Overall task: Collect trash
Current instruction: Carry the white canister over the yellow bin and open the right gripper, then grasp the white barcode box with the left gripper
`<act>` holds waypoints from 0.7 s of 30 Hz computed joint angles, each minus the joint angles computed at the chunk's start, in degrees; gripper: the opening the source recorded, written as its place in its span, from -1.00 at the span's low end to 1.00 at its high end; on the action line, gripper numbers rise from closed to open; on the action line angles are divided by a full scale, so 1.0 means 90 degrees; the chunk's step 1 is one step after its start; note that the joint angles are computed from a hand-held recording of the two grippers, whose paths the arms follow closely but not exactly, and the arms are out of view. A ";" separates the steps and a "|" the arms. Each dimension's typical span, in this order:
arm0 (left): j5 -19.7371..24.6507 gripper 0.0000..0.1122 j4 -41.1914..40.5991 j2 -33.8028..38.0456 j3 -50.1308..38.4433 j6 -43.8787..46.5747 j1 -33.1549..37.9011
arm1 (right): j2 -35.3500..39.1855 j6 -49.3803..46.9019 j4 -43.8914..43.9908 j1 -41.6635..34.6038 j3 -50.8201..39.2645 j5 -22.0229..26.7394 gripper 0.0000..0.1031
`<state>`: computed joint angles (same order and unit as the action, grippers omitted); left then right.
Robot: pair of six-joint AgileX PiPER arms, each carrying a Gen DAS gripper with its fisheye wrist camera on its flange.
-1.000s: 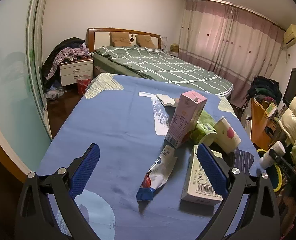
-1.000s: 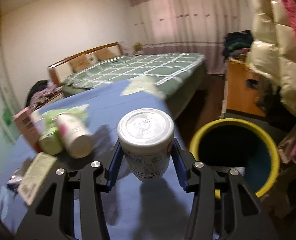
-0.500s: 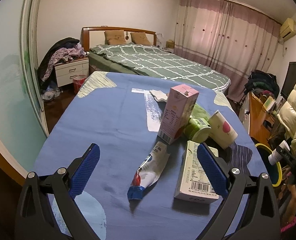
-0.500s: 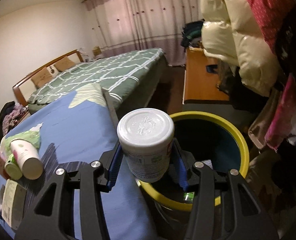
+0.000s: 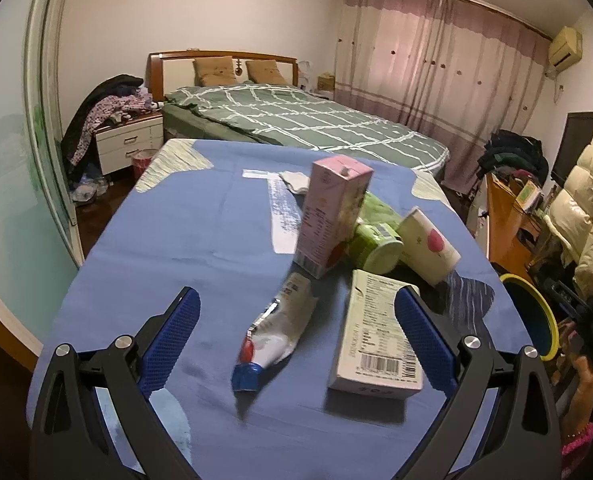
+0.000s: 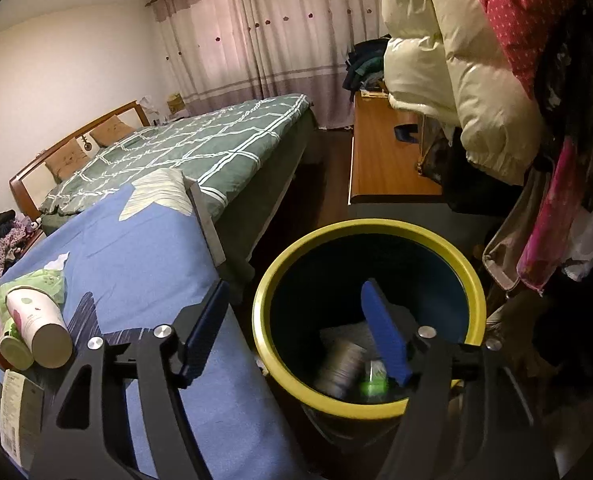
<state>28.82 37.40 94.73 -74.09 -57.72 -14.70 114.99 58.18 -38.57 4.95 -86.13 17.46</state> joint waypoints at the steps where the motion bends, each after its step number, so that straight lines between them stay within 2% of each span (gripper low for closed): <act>1: -0.0005 0.72 -0.0034 0.0022 -0.0018 0.0045 -0.0030 | -0.0002 0.0017 -0.0033 0.0007 0.0004 -0.0006 0.28; 7: -0.0073 0.72 -0.0364 0.0259 -0.0169 0.0522 -0.0280 | -0.0012 -0.0022 -0.0019 0.0023 -0.0005 0.0010 0.30; 11: -0.0103 0.71 -0.0887 0.0506 -0.0347 0.1116 -0.0314 | -0.0025 0.0117 -0.0186 0.0066 0.0014 -0.0003 0.32; 21: 0.0191 0.72 -0.2314 0.1479 -0.1253 0.2803 -0.0205 | -0.0007 -0.0084 0.0013 0.0068 -0.0022 -0.0036 0.34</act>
